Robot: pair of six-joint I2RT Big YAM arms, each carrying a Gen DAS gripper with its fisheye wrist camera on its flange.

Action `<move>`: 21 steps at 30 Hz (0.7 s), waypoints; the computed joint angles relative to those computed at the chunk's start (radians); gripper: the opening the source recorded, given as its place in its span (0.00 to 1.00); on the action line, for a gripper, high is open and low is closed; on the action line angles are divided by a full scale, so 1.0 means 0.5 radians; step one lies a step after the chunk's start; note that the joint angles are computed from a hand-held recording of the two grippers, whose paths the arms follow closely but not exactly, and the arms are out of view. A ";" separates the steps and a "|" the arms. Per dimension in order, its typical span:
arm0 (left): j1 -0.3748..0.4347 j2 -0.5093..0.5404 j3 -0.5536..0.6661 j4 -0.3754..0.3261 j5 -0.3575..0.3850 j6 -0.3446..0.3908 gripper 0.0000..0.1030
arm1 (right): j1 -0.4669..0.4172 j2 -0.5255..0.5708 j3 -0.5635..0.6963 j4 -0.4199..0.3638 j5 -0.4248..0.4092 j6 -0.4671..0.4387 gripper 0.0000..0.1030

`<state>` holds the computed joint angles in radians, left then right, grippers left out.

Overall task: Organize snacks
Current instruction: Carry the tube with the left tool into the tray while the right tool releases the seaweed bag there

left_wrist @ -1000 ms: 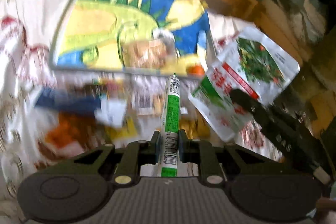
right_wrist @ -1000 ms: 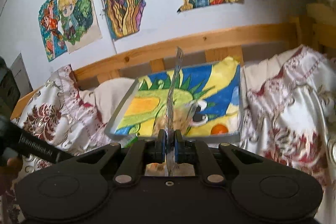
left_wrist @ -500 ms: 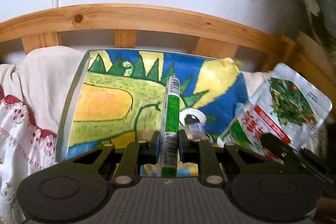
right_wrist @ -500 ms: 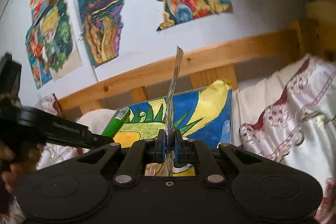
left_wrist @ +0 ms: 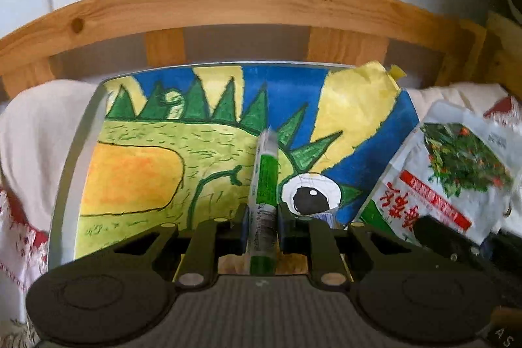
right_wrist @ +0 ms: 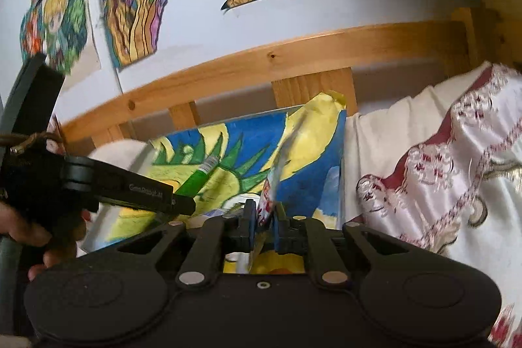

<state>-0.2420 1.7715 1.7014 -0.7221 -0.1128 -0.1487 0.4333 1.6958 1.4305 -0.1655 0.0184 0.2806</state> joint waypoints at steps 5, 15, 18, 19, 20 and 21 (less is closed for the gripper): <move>-0.015 0.013 -0.024 0.059 -0.022 0.010 0.18 | 0.000 0.038 0.043 -0.039 0.073 -0.088 0.19; -0.004 -0.004 -0.040 0.069 -0.030 -0.025 0.27 | 0.039 0.094 0.090 -0.099 0.277 -0.243 0.55; 0.005 -0.033 -0.078 0.112 -0.023 -0.038 0.41 | 0.064 0.080 0.066 -0.052 0.304 -0.340 0.71; 0.007 -0.044 -0.091 0.126 -0.028 -0.044 0.44 | 0.076 0.075 0.059 -0.035 0.329 -0.375 0.80; 0.009 -0.056 -0.105 0.141 -0.029 -0.051 0.46 | 0.089 0.071 0.048 -0.007 0.374 -0.412 0.84; 0.012 -0.070 -0.120 0.156 -0.026 -0.057 0.48 | 0.101 0.064 0.030 0.034 0.413 -0.455 0.85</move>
<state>-0.2358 1.7365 1.6413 -0.6442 -0.1260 -0.1771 0.4840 1.7276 1.4455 -0.1484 0.2248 0.0532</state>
